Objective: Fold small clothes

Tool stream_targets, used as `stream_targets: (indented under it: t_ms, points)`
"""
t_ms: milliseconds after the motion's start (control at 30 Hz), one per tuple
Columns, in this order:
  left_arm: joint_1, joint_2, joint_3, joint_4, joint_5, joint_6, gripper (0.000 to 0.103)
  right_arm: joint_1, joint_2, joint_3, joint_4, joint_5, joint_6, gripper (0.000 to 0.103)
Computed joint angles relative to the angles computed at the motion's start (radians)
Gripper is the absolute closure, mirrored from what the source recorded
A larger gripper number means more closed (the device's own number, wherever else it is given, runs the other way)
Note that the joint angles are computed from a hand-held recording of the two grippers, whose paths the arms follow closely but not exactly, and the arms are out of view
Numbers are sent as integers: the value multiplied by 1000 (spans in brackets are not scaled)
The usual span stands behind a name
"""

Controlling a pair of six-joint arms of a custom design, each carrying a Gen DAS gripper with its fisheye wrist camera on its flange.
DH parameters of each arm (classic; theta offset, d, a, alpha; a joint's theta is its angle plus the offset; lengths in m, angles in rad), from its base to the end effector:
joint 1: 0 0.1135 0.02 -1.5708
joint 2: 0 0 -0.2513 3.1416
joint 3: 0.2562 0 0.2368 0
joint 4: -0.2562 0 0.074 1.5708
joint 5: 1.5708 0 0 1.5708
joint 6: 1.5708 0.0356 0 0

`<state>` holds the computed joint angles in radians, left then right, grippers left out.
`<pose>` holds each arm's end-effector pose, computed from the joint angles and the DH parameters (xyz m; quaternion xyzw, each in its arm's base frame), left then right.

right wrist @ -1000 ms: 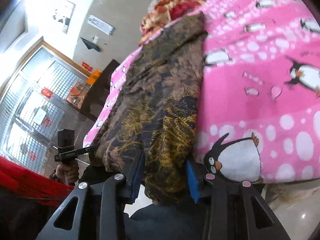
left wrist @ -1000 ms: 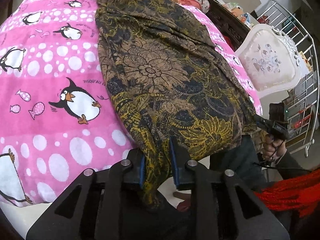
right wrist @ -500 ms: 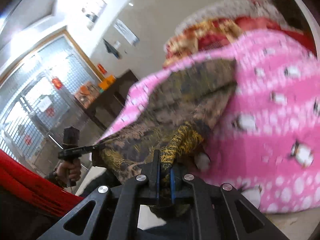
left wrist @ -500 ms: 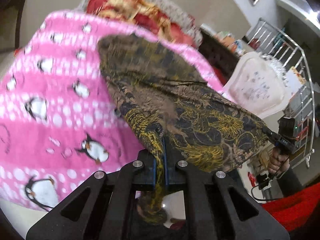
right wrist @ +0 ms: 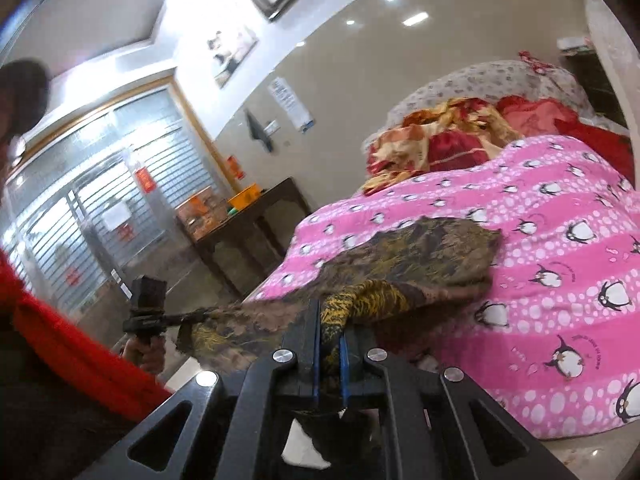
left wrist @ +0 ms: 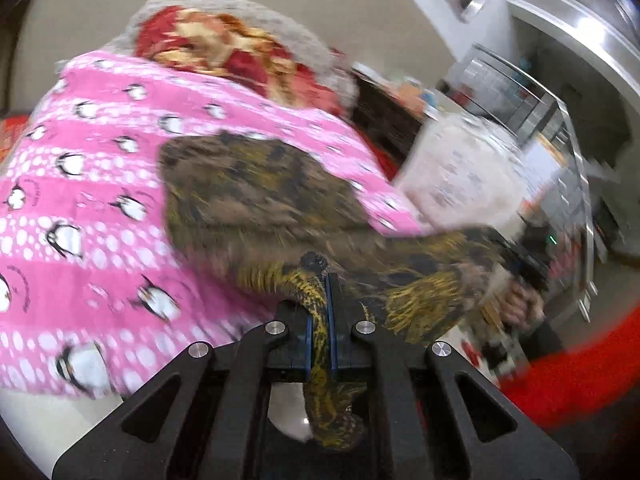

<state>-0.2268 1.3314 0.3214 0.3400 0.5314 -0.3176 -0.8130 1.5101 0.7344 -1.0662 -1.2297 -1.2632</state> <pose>0.2056 -0.0660 0.1306 0.0748 0.8730 -0.3406 0.3410 0.1531 -0.1130 0.1640 -0.1047 0.8064 0.3854 0.4363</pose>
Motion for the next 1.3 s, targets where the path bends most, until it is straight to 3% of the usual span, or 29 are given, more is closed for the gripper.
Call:
stream_targets:
  t_ms: [67, 133, 200, 267, 367, 500, 667, 833, 867, 933, 1033, 1100, 1133, 1167, 1300]
  points:
    - [24, 188, 97, 80, -31, -36, 99, 88, -27, -44, 361, -13, 396, 97]
    - [36, 337, 221, 88, -62, -62, 99, 215, 5, -93, 827, 68, 834, 97]
    - [50, 529, 423, 39, -81, -66, 99, 341, 108, -58, 1071, 229, 1049, 97]
    - [58, 662, 596, -42, -86, -78, 99, 445, 267, 50, 1178, 369, 1161, 97]
    - [58, 843, 859, -148, -127, -57, 99, 556, 532, 327, 1157, 548, 1269, 97]
    - [69, 1028, 1170, -312, -149, -48, 99, 613, 779, 675, 1023, 667, 1343, 97]
    - [71, 1237, 1494, -486, -192, -31, 99, 647, 994, 1028, 831, 728, 1388, 97]
    - [56, 1418, 1743, -643, -229, 24, 96, 661, 1158, 1262, 678, 777, 1382, 97]
    - [56, 1436, 1764, -659, -228, 35, 96, 664, 1183, 1292, 661, 788, 1385, 97]
    - [71, 1412, 1693, -591, -193, 33, 96, 658, 1211, 1310, 666, 775, 1408, 95]
    - [96, 1389, 1672, -612, -143, 38, 91, 638, 1203, 1303, 663, 718, 1435, 86]
    - [116, 1351, 1631, -607, -125, 50, 82, 622, 1171, 1269, 661, 677, 1423, 65]
    - [125, 1322, 1596, -596, -132, 49, 65, 613, 1142, 1232, 675, 664, 1417, 62]
    - [134, 1277, 1534, -560, -155, 42, 55, 606, 1106, 1185, 701, 663, 1409, 60]
    - [115, 1073, 1241, -358, -236, 27, 54, 578, 934, 970, 816, 704, 1379, 60]
